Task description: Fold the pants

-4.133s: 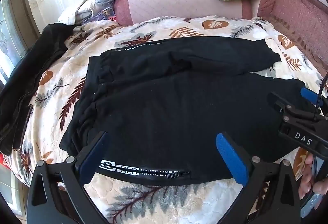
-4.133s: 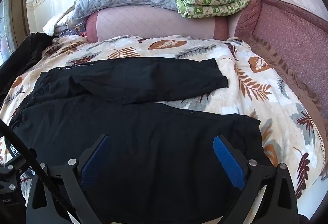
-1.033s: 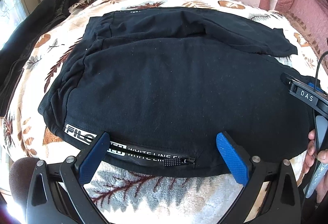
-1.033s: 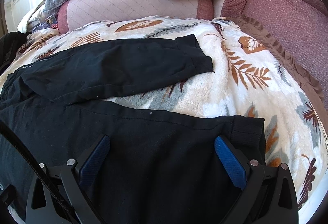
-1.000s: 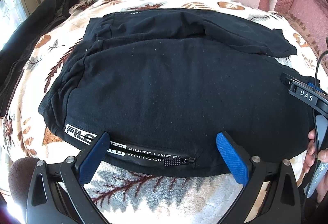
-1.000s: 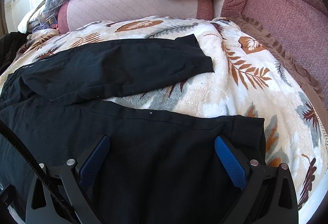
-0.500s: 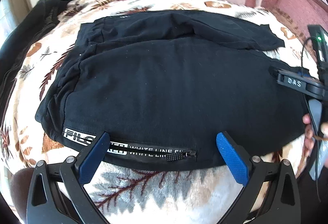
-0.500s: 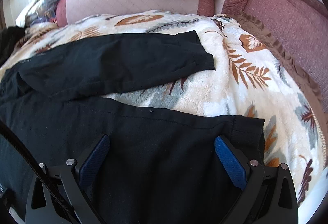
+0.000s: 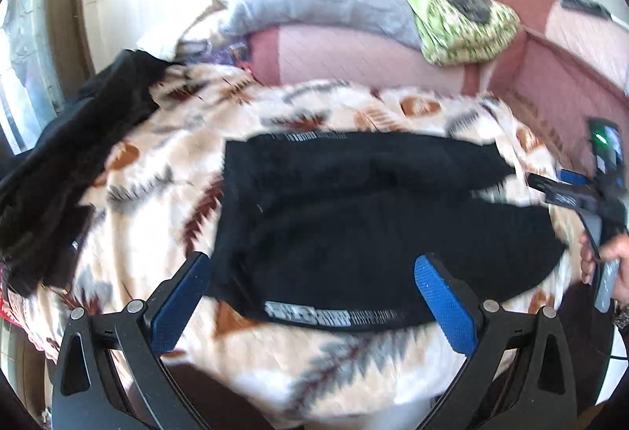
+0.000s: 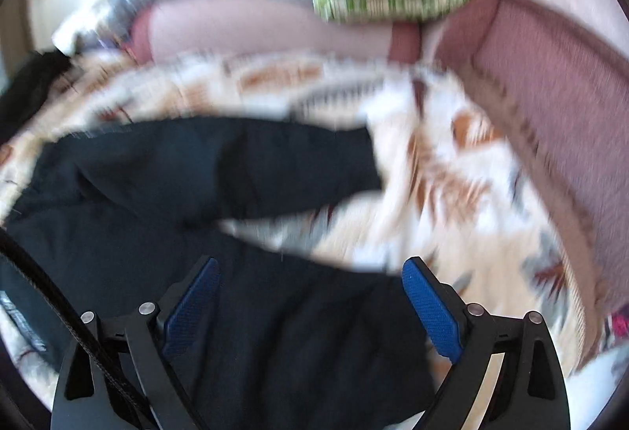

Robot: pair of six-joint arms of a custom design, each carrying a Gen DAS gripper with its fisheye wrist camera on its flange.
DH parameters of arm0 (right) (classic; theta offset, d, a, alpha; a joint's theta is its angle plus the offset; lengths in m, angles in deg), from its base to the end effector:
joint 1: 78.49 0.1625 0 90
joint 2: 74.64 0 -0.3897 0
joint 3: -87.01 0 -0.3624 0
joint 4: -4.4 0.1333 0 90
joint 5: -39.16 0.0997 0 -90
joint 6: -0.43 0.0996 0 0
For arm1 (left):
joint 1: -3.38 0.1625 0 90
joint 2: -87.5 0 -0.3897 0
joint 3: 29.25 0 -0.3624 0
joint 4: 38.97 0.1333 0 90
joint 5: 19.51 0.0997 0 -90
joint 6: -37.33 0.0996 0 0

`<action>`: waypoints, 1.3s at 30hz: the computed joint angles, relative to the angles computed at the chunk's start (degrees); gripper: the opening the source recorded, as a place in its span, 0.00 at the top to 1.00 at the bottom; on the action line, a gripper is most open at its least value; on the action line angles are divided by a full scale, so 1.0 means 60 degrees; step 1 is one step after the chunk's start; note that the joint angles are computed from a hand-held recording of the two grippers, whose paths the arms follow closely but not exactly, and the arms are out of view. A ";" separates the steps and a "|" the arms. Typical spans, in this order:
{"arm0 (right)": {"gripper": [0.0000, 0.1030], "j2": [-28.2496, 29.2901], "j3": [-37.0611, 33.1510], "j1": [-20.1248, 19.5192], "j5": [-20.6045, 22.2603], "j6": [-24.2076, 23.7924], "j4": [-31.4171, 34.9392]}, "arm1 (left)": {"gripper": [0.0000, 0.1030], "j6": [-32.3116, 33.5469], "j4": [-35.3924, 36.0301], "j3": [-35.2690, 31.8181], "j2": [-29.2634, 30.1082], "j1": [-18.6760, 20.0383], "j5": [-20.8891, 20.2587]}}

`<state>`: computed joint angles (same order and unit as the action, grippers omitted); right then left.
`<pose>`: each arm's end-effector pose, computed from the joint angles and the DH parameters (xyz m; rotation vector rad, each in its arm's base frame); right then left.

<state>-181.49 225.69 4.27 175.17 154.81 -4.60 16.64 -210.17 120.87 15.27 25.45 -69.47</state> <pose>0.0334 -0.2260 0.2256 -0.2242 -1.9515 0.9771 -0.2028 -0.2952 0.1089 1.0125 2.3834 -0.7126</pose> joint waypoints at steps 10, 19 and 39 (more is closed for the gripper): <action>0.07 -0.0364 -0.1524 -0.2059 -0.2745 -0.1533 0.2251 | 0.00 0.3179 -0.0128 -0.4052 0.3321 0.2143 -0.1528; 0.10 0.2813 -0.4907 -0.2581 -0.4043 -0.1886 0.3832 | 0.00 0.4849 0.2196 -0.8580 0.6717 0.3504 -0.2265; 0.41 0.6427 -0.8248 -0.3096 -0.5149 -0.3136 0.5871 | 0.84 0.7137 0.5840 -1.2868 0.9304 0.4380 -0.3119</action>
<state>-142.93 176.21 -14.31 144.27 135.99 30.62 59.46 -175.14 43.66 71.09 51.73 -88.18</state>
